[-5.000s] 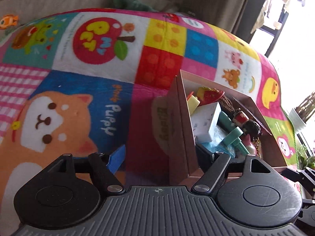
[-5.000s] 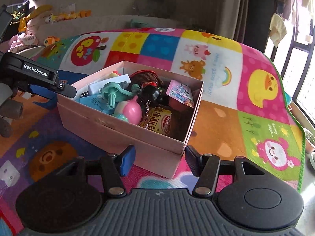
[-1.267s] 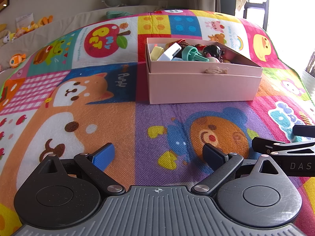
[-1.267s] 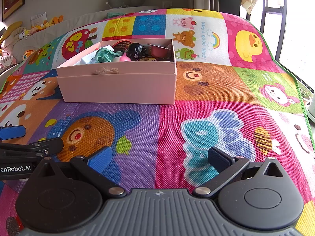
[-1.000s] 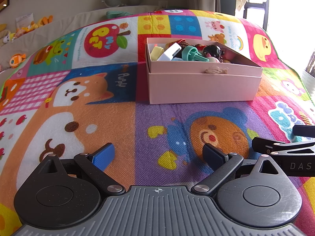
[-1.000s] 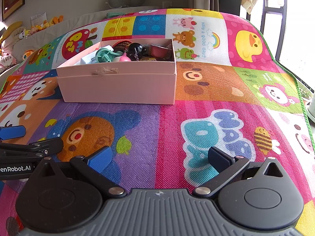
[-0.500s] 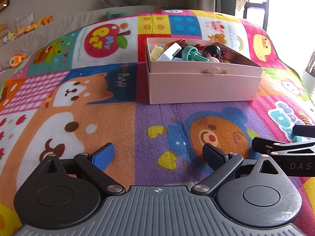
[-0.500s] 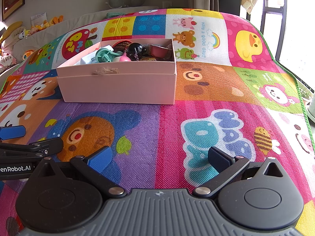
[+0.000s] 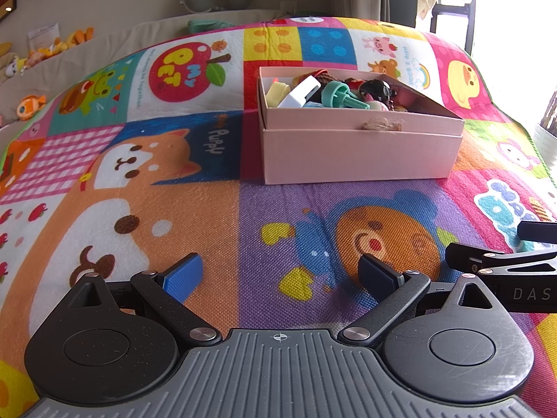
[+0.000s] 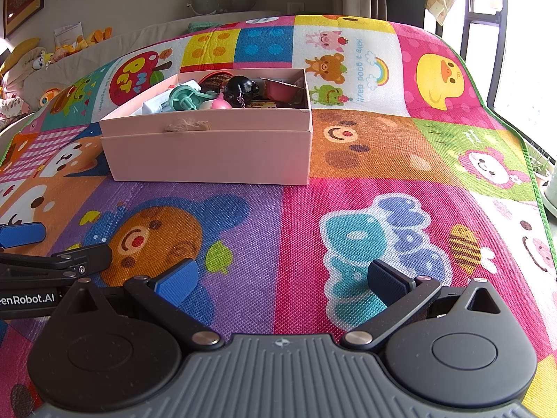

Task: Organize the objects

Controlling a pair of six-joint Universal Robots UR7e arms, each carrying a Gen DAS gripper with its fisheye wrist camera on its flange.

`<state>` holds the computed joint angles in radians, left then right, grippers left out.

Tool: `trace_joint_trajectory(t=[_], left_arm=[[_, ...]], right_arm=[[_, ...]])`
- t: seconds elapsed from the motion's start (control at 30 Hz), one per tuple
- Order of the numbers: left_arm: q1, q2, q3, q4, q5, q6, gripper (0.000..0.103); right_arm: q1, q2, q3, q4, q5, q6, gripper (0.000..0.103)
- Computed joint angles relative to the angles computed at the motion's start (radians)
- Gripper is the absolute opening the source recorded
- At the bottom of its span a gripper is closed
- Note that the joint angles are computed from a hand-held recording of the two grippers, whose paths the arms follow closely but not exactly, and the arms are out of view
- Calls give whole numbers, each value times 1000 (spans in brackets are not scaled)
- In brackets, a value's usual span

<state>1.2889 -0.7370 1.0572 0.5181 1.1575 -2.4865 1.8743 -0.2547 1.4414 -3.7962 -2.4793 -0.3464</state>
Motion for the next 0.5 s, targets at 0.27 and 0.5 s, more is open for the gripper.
trace_joint_trajectory(t=[0.27,0.5], left_arm=[[1,0,-1,-2,-2,1,99],[1,3,-5,6,2,-8,99]], right_arm=[[0,0,-1,0,0,0,103],[0,0,-1,1,0,0,103]])
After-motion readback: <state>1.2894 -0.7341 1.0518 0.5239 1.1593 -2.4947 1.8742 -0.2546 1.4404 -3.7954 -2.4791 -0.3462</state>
